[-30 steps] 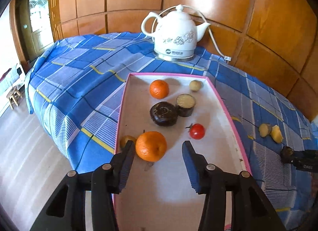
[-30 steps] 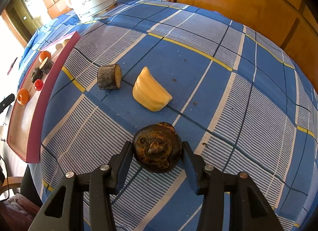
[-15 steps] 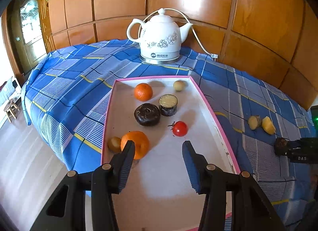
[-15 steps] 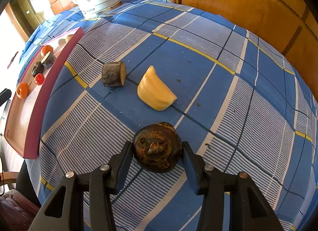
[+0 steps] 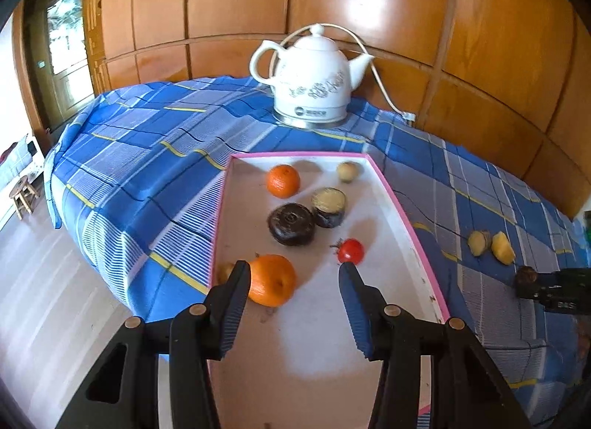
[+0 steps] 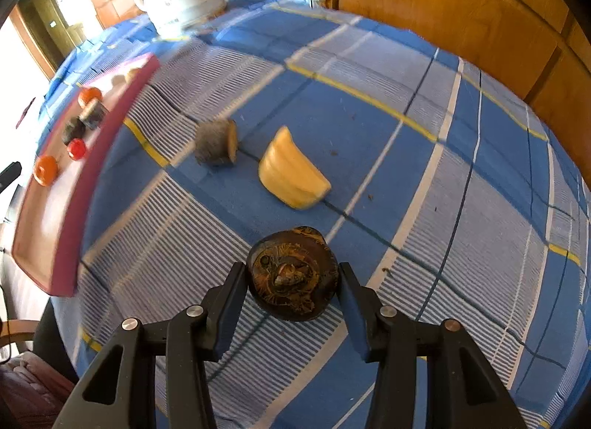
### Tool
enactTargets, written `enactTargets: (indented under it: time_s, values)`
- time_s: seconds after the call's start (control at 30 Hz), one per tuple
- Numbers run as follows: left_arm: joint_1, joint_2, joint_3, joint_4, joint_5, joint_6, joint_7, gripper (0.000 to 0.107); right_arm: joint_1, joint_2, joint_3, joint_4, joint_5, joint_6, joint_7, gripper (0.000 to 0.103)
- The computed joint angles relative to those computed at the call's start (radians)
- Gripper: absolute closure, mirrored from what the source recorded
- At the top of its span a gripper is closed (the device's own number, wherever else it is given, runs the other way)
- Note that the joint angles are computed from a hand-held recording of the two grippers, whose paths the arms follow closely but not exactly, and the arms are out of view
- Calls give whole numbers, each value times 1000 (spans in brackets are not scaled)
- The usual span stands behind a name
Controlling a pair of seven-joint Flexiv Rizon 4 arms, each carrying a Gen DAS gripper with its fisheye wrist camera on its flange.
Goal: Organize fruits
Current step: 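Carry the dark brown fruit into the tray with the right tool and release it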
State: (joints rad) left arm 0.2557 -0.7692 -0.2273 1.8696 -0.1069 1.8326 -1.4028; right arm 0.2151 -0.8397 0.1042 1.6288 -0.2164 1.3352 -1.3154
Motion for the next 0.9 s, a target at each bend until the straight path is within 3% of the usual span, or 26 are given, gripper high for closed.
enactTargets:
  time_s: [0.23,0.47,0.63,0.77,0.9]
  values:
    - [45,1,-17,5,6,28,-30,56,-21,36,127,-5,15,55,-106,53]
    - [76,4,-23,24,31,52,-57,56,5,-27,288,-137,53,-15,-288,53]
    - [107,-2,-40,33,54,56,-71,56,77,-92,288,-263,78,-122,-349,53]
    - [123,-8,-53,35,64,49,-79,56,157,-170,222,-407,99,-219,-319,53]
    - [139,-14,-71,39,77,45,-79,56,202,-222,175,-489,119,-248,-308,53]
